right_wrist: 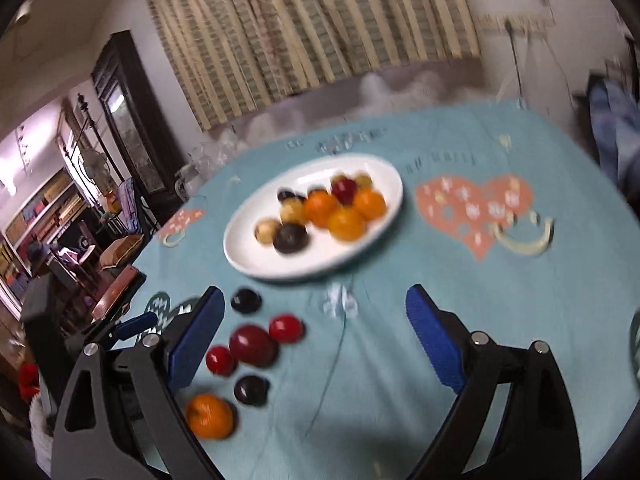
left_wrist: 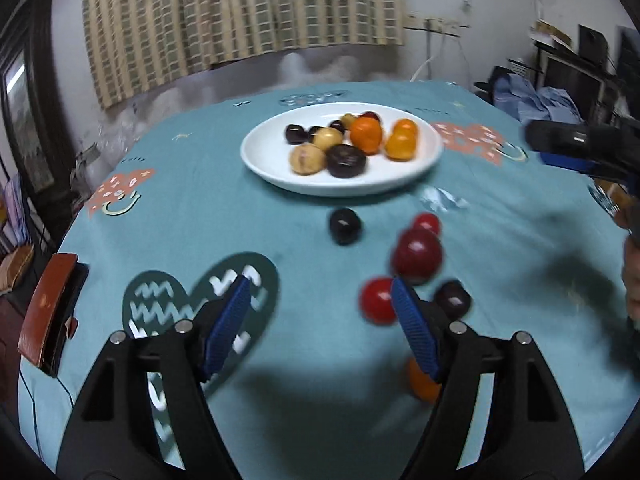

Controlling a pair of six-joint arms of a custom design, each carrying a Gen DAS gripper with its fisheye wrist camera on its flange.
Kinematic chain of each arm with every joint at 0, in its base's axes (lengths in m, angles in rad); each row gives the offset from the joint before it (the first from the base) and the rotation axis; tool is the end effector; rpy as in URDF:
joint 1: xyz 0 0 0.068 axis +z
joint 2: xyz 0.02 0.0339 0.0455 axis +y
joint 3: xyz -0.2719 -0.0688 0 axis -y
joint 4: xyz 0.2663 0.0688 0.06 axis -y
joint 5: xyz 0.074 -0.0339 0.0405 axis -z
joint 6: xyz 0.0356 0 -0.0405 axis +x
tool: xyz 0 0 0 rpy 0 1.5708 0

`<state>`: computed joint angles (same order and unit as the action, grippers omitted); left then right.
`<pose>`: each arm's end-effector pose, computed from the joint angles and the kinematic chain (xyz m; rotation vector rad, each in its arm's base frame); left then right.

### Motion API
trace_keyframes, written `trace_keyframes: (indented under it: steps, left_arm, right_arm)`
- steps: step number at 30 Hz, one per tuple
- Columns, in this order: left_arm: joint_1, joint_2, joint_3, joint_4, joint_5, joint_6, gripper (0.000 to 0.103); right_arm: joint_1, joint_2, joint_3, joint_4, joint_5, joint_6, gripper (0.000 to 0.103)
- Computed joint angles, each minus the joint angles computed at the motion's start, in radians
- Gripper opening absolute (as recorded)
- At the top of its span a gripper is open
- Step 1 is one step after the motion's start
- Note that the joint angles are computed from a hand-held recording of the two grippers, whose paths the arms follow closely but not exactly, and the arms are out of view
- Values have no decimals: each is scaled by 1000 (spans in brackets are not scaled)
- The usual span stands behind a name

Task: Organize fruits
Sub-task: 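Grasp a tangerine with the left tool while the right tool grasps a red plum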

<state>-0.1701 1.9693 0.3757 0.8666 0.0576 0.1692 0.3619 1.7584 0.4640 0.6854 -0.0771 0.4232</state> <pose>0.2571 -0.0462 0.0237 0.4171 2.2590 -0.0666 0.2711 0.1056 0.0782 0.0234 2.2270 0.5238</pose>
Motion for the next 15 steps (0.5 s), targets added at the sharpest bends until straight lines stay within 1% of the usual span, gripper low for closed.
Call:
trace_keyframes:
  steps: [2, 3, 6, 7, 9, 12, 15]
  left_arm:
    - [-11, 0, -34, 45, 28, 14, 75]
    - [-17, -3, -42, 52, 35, 20, 78]
    - [-42, 5, -74, 90, 40, 40, 80]
    - [-47, 7, -84, 91, 63, 56, 80]
    - [-73, 23, -89, 90, 75, 81, 80]
    - [-117, 35, -82, 78, 54, 110, 80]
    - [-101, 42, -54, 26, 85, 109, 80]
  right_arm:
    - [7, -16, -14, 14, -2, 0, 92]
    - [11, -24, -19, 16, 1, -3, 92]
    - [16, -40, -31, 24, 20, -8, 92]
    - [13, -43, -31, 21, 20, -5, 92]
    - [1, -33, -28, 21, 10, 11, 92]
    - [-21, -16, -17, 10, -20, 30, 92]
    - [-27, -4, -11, 4, -36, 40, 92]
